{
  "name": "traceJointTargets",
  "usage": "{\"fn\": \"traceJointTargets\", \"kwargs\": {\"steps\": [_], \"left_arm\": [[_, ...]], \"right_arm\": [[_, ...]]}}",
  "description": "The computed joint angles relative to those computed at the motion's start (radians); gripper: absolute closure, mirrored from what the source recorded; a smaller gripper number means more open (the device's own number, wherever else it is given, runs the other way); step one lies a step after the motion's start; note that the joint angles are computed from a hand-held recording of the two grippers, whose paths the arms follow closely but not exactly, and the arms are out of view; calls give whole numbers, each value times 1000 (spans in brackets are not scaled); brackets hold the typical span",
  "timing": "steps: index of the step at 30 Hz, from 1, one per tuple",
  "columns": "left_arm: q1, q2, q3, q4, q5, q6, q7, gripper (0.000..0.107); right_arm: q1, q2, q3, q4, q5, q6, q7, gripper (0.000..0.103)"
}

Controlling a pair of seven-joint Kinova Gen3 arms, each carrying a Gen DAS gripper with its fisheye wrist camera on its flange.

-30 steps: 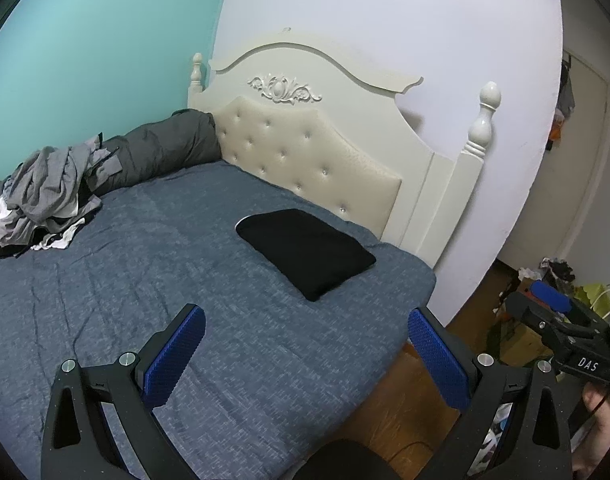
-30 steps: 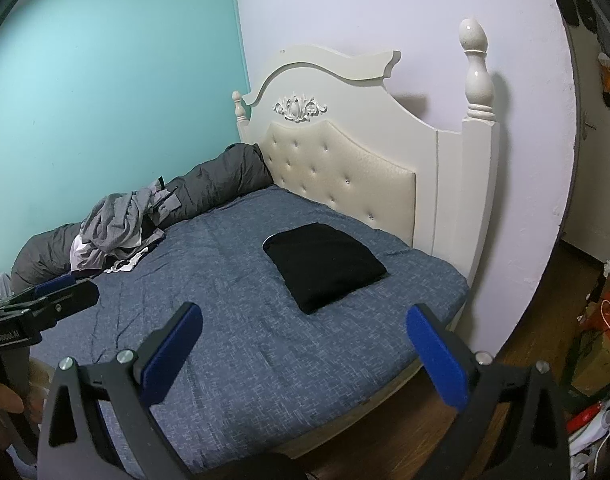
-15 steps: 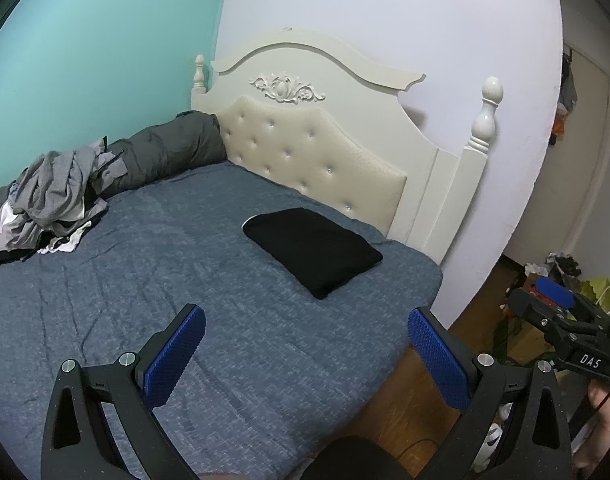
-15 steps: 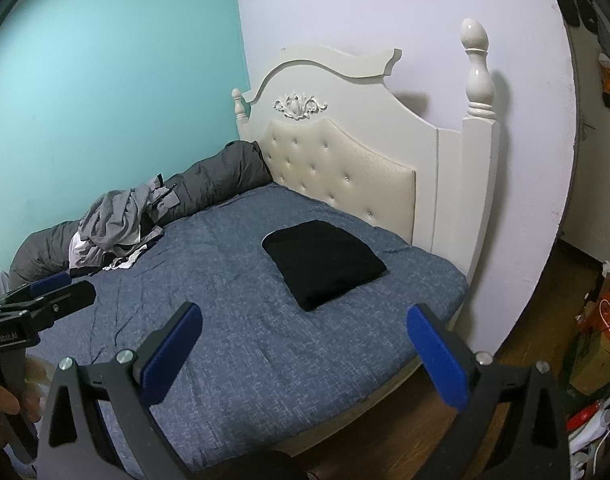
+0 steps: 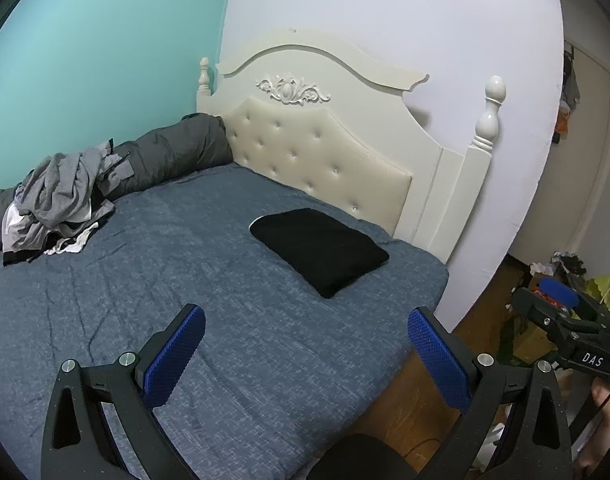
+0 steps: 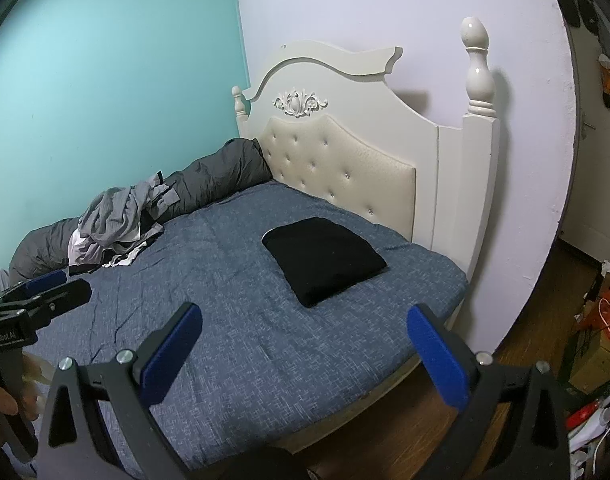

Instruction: Fold clothes

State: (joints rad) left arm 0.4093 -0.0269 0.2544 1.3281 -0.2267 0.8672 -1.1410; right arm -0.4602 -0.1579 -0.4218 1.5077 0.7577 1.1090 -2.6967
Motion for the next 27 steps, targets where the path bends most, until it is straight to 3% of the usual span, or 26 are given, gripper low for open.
{"fn": "traceJointTargets", "kwargs": {"steps": [27], "left_arm": [[13, 9, 0, 1, -30, 17, 25, 5]], "right_arm": [[1, -4, -9, 12, -4, -4, -6, 0]]}}
